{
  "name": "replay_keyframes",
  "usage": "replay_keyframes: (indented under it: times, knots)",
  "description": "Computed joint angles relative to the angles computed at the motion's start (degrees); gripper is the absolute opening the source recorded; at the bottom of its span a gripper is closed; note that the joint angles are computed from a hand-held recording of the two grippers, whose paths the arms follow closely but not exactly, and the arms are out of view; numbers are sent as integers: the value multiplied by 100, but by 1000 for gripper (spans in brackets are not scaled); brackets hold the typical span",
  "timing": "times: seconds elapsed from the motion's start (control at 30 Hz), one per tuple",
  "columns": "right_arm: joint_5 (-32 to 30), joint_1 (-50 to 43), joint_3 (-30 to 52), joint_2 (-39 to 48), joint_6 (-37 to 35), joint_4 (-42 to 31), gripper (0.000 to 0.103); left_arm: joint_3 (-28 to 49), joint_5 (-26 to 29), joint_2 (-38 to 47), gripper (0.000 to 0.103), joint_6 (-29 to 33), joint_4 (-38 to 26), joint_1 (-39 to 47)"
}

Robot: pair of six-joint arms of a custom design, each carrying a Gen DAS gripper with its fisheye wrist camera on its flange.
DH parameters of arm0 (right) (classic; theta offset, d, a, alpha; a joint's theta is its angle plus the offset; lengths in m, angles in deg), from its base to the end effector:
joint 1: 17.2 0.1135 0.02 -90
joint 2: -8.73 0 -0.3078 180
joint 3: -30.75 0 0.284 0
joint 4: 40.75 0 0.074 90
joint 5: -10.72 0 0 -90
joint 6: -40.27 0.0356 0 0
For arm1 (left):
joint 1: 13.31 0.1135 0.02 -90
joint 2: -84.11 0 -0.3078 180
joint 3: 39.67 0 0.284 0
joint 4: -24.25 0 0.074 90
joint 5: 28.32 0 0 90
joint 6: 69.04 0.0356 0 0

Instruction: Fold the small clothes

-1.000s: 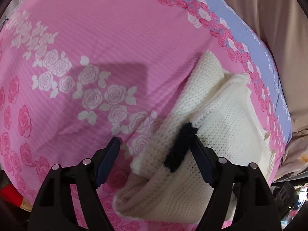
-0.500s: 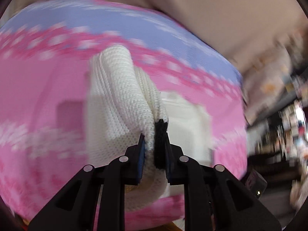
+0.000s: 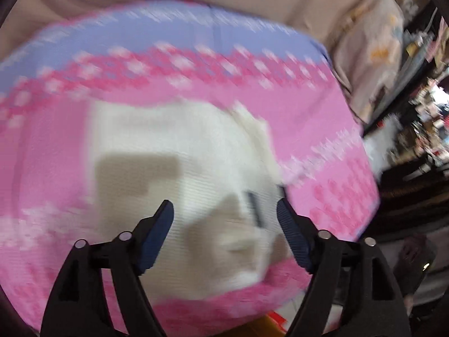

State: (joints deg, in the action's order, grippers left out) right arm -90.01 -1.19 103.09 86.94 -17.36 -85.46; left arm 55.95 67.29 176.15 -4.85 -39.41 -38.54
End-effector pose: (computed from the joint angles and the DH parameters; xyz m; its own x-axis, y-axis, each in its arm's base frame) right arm 0.2950 0.0915 0.3016 -0.8331 0.3082 -0.4593 0.0727 0.8842 0.4614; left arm 0.3323 -0.1604 0.3440 -0.9097 -0.0503 -0.4121 0.0802 0.9526 -0.2934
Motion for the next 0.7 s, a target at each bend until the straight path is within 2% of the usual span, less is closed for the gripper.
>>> replay_keyframes:
  times: [0.07,0.17,0.3,0.47,0.5,0.53,0.57,0.67,0.7]
  knots:
    - [-270,55,189,132,45,79,60,-191,-227,-224,79,70,-197,336]
    - [-433,308,611,488,39,242,72,-839,-47,-596,79,-42,-355,978]
    - [-523,638,1392,1265,0,-14,73,-1525,171,-881,78,-158,-541,1541]
    - [-451,878,2012,2180,-207,-440,73,-1894,65,-1070,78,18,-534,1473]
    - [-531,884,2046,2280,-165,-475,47,-1914,35,-1066,78,34,-534,1393]
    - [-779,850,2052,2360,-155,-458,27,-1934,-9,-1026,78,48,-510,1295]
    - [-939,806,2025,2312,-142,-394,26,-1905,-53,-989,78,-15,-505,1175]
    - [-1216,500,1197,1302,231,621,24,-1923,-117,-1050,78,-94,-435,1006]
    - [-1211,411,1065,1101,226,684,24,-1927,-182,-999,78,-144,-382,911]
